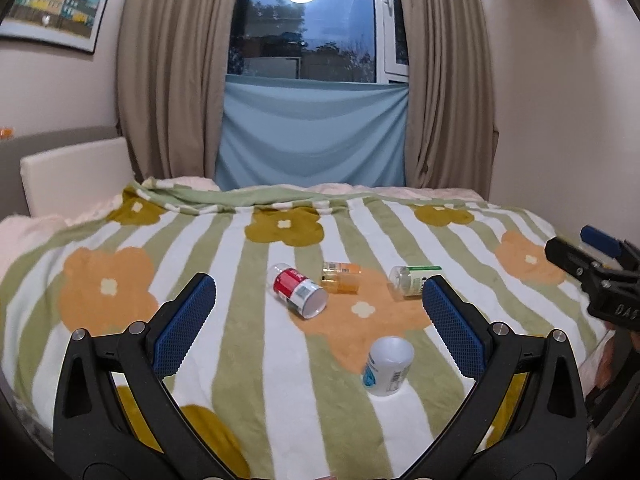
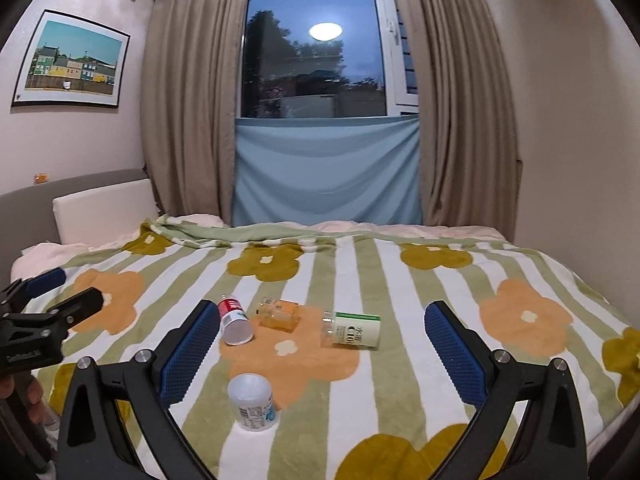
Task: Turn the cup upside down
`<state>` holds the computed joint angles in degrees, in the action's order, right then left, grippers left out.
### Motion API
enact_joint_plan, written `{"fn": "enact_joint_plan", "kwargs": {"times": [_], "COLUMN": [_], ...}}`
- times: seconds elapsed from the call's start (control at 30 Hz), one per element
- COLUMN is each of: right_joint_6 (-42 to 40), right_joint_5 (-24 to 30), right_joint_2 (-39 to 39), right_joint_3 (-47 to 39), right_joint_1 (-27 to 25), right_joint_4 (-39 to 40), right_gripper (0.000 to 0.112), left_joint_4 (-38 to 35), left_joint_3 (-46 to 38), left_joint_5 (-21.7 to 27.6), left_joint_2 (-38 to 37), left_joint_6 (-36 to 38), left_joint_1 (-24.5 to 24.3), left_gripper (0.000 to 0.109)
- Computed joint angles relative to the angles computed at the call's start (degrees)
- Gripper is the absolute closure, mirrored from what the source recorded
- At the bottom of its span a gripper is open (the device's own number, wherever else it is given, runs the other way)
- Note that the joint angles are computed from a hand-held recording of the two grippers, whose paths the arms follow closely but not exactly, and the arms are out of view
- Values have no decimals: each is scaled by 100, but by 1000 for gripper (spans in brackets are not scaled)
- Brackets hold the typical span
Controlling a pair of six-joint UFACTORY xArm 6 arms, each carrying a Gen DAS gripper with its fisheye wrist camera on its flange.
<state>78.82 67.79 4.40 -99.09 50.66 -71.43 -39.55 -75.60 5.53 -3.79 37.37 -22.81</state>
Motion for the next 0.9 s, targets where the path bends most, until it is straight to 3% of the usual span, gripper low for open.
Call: {"fn": "enact_joint_plan", "kwargs": {"times": [0.1, 0.3, 0.9], "right_joint_6": [9, 225, 284], "right_joint_5": [205, 246, 406], "right_joint_2": [86, 18, 26], "right_joint_3": [-86, 25, 64], "right_joint_1": [62, 109, 103], "right_joint_4": [-22, -117, -87], "right_gripper": [10, 10, 10], "left_joint_4": [-346, -370, -896], "left_joint_3": [49, 133, 18], "left_joint_5": [-6, -214, -136], "left_joint_2": [-44, -69, 38], "left_joint_6": [257, 360, 1041], "left_joint_1": [-11, -25, -141], "left_gripper": [6, 6, 6]}}
